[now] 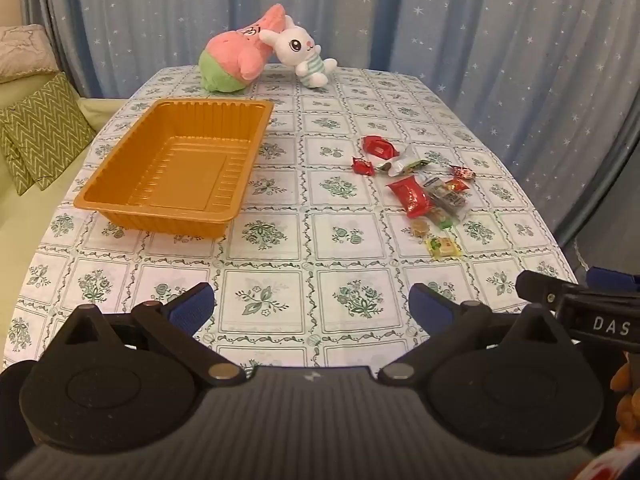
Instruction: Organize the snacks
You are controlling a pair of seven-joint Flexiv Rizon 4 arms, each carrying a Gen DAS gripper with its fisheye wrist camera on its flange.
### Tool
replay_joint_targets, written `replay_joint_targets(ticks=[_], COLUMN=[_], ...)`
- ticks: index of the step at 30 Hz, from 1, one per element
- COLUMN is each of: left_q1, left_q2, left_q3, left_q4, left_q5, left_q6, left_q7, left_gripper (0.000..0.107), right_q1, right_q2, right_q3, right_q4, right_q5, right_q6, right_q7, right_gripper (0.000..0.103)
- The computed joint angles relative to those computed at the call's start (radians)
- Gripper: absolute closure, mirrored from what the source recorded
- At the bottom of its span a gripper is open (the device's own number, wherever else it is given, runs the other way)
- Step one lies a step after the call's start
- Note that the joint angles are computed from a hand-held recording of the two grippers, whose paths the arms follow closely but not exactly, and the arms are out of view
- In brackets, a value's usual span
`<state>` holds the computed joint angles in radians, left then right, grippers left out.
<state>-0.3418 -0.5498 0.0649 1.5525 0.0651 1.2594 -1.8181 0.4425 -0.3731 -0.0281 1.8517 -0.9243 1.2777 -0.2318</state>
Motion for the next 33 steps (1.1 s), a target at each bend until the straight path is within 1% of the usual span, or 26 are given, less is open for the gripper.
replay_joint_targets(ticks=[2, 5, 7, 9, 13, 19, 33], left_q1=[-0.002, 0.01, 0.001, -0.009, 0.008, 0.011, 0.006], left_q2=[0.001, 0.004, -0.001, -0.001, 0.005, 0.005, 0.008], left_q3=[0.003, -0.016, -0.007, 0.003, -0.017, -0.023, -0.018], left_q4=[0.002, 0.017, 0.008, 0.011, 0.017, 0.018, 0.024], left_q5=[0.003, -0.008, -0.009, -0.002, -0.018, -0.031, -0.039], left_q6=[0.006, 0.03, 0.019, 0.028, 0.03, 0.035, 0.041], left_q7=[-0.007, 0.007, 0.003, -0.008, 0.016, 0.032, 0.036], left_gripper=[0.004, 0.004, 0.004, 0.004, 0.004, 0.004, 0.004], right_q1=[0.0, -0.002, -0.001, 0.001, 0.004, -0.003, -0.006], right_q2=[0.0, 0.0, 0.0, 0.007, 0.004, 0.007, 0.008], right_q3=[-0.003, -0.005, -0.001, -0.006, -0.009, -0.001, 0.005], right_q4=[0.004, 0.008, 0.001, 0.005, 0.002, -0.001, -0.001], right_q5=[-0.007, -0.011, -0.004, -0.012, -0.029, -0.035, -0.04], right_q6=[0.012, 0.021, 0.011, 0.011, 0.003, -0.006, -0.01], right_q7=[0.009, 0.007, -0.002, 0.006, 0.015, 0.016, 0.021], right_gripper=[0.0, 0.0, 0.0, 0.0, 0.0, 0.001, 0.001])
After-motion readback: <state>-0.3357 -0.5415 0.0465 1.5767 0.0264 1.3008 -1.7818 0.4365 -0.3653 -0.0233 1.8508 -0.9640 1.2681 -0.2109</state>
